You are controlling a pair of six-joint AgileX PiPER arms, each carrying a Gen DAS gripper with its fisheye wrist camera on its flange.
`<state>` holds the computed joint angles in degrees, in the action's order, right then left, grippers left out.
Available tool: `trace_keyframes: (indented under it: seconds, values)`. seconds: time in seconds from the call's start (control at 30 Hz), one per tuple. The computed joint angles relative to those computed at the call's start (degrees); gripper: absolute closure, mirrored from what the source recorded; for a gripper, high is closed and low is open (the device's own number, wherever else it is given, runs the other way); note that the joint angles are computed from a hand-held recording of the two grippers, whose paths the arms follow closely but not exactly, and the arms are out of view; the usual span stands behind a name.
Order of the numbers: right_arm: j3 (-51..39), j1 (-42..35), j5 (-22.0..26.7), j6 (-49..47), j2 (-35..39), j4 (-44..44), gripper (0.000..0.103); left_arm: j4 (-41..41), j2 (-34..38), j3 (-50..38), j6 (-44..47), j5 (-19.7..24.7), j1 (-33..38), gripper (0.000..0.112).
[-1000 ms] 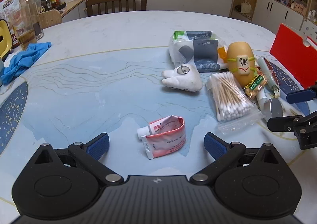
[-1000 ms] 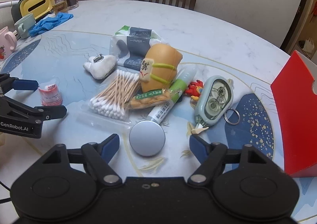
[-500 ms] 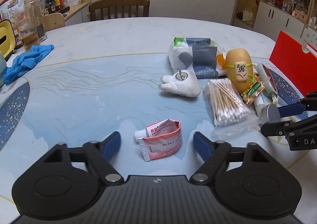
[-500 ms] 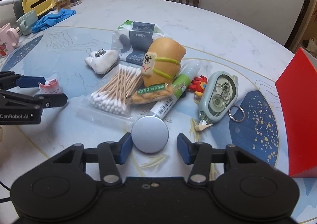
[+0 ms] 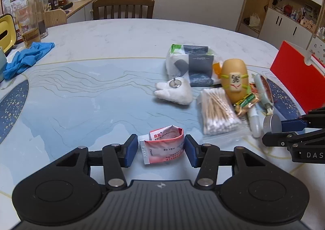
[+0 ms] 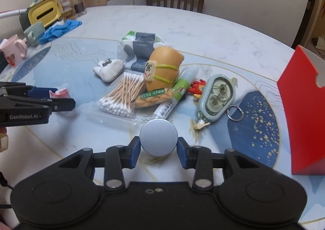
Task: Organize objects
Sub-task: 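Grasp the toothpaste tube with the left tool while the right tool grasps the silver lid, then carry the toothpaste tube and silver lid with both tools into the shoebox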
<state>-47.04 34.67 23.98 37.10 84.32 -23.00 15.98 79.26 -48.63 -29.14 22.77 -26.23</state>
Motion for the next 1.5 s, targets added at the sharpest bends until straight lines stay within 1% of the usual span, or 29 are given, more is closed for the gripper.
trace_keyframes:
  seconds: [0.27, 0.4, 0.53, 0.73, 0.9, 1.1, 1.23, 1.4, 1.5]
  values:
    - [2.0, -2.9, 3.7, -9.9, -8.0, 8.4, 0.065, 2.2, -1.9, -4.3, -3.9, 6.3, -6.1, 0.063]
    - [2.8, -6.1, 6.6, -16.9, -12.2, 13.5, 0.065, 3.9, -1.7, -7.4, -6.3, 9.1, -9.9, 0.063]
    - [3.3, -11.0, 9.7, -26.1, -16.2, 19.6, 0.065, 6.3, -0.2, -11.4, -9.2, 11.9, -14.4, 0.063]
    - [3.4, -22.6, 14.1, -43.3, -21.5, 30.5, 0.065, 8.7, 4.1, -19.1, -12.1, 15.3, -21.0, 0.063]
    - [2.2, -36.7, 18.9, -62.9, -23.6, 42.8, 0.065, 9.8, 9.4, -27.2, -13.2, 17.7, -25.7, 0.063]
    - [-0.6, -55.0, 25.8, -83.3, -22.2, 54.9, 0.065, 9.6, 17.6, -38.9, -12.7, 20.4, -29.8, 0.063]
    - [-3.1, -64.5, 28.8, -92.6, -19.2, 60.0, 0.065, 8.7, 23.9, -48.3, -11.1, 23.0, -31.7, 0.063]
    - [-6.7, -72.6, 30.8, -100.5, -14.0, 63.8, 0.065, 7.3, 33.3, -63.1, -7.7, 27.6, -33.6, 0.063]
    - [-8.8, -75.0, 30.9, -102.8, -10.7, 64.5, 0.065, 5.6, 40.1, -74.6, -4.5, 32.1, -34.3, 0.063]
